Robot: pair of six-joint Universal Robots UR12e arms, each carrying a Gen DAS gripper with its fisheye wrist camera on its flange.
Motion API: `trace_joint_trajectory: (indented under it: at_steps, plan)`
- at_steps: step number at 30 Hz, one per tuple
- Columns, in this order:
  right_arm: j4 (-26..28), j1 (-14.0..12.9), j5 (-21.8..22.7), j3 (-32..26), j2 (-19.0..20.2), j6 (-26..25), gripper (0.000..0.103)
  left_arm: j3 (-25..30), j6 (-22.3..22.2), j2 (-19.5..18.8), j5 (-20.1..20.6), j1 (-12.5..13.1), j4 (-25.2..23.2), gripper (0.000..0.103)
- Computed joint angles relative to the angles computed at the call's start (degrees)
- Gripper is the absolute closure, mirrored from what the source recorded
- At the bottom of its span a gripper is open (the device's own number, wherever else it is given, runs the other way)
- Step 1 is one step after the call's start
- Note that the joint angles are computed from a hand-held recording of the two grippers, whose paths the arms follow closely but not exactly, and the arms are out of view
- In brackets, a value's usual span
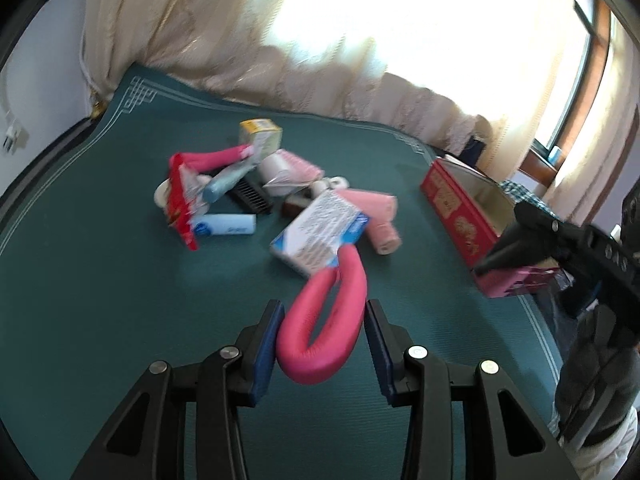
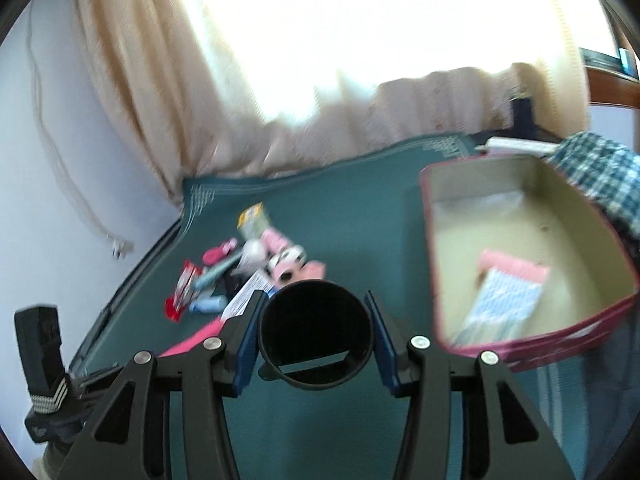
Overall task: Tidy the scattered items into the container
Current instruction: 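Release the black nozzle into the tin while the left tool lifts the pink foam tube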
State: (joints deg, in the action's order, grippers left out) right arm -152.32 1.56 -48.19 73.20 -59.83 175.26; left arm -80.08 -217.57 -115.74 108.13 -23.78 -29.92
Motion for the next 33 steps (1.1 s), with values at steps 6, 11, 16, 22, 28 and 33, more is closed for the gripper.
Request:
trace_joint_trajectory:
  at_steps: [6,11,16,22,28,33]
  plan:
    - [-5.9,-1.7,-1.7,-2.0,0.9,6.6,0.050,2.6,1.8,-1.3,-0.9,-0.6,-0.8,0.065]
    - [-9.8,-1.9,-9.6,-3.3,1.9,10.1,0.050,3.6,2.1,-2.1,-1.2,-0.7,-1.8,0.065]
    - [-9.0,-1.4,-17.2,-4.3,3.2,9.8,0.050,3.3,0.4,-2.2,-3.2,-0.3,-3.2,0.063]
    - [-8.0,-1.7,-18.0,-4.9,4.4,12.1,0.029,3.4,-0.9,-2.5,-5.6,-0.3,-4.7,0.056]
    - [-12.3,-1.7,-19.2,-2.8,3.8,13.2,0.024,5.0,0.1,-3.6,-5.8,-0.8,-7.2,0.050]
    - [-14.2,-1.9,-18.6,-1.4,3.6,14.0,0.024,6.8,1.8,-4.7,-4.7,-1.5,-10.3,0.050]
